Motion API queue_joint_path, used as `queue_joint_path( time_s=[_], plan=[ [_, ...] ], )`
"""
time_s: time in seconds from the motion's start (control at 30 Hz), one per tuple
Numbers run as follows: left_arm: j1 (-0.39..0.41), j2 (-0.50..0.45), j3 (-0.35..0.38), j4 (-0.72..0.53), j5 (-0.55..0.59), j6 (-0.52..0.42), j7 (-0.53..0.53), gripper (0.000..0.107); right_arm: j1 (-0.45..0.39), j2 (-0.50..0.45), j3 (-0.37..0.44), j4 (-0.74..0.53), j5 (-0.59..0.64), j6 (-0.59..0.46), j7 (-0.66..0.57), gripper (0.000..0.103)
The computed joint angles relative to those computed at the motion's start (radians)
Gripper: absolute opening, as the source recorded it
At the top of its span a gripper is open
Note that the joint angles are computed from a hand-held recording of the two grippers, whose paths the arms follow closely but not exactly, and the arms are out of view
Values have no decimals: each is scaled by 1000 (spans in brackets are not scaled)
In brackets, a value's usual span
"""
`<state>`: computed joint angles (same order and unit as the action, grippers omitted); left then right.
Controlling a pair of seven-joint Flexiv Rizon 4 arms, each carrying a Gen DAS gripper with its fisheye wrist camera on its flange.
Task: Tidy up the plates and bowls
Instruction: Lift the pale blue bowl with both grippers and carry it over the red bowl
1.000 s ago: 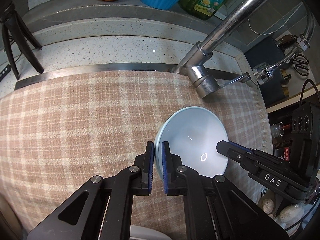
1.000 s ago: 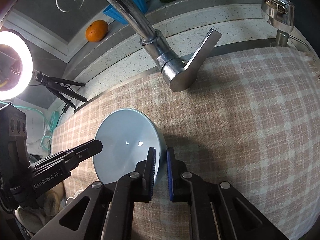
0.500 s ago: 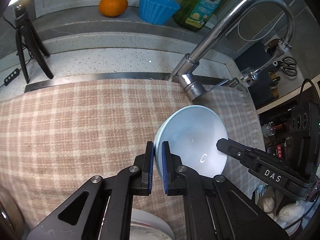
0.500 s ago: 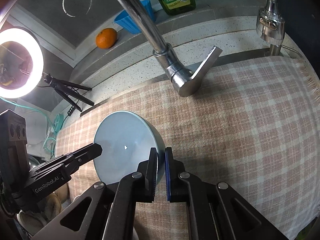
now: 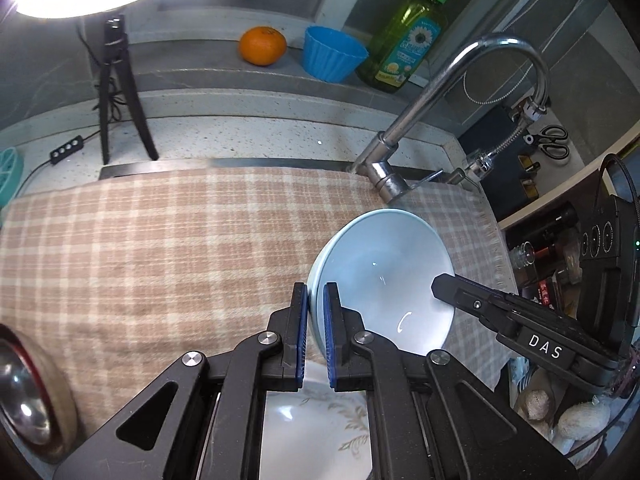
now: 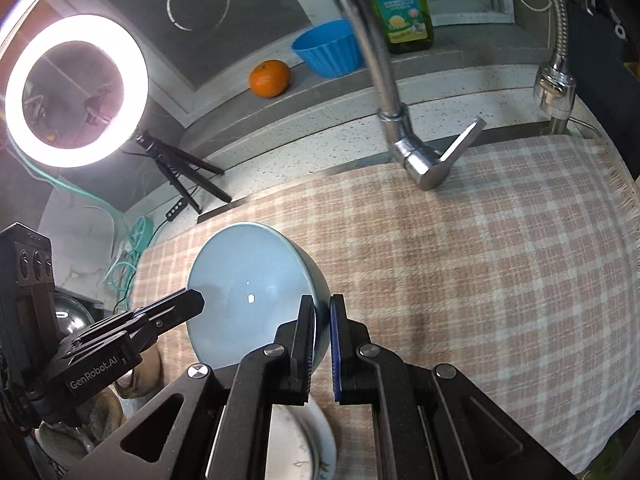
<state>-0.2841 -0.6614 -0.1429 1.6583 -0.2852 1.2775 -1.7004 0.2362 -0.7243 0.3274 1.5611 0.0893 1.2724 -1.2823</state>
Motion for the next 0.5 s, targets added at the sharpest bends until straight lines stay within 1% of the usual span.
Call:
queue_joint_path(
  time_s=[0.23, 0.5],
  plan=[
    [61, 100, -27, 163, -33, 89, 24, 6, 59, 21, 5, 11, -20, 12, 21, 7],
    [135, 214, -43, 347, -85, 177, 40, 6, 117, -5, 38, -46, -38, -15, 6, 7]
  ],
)
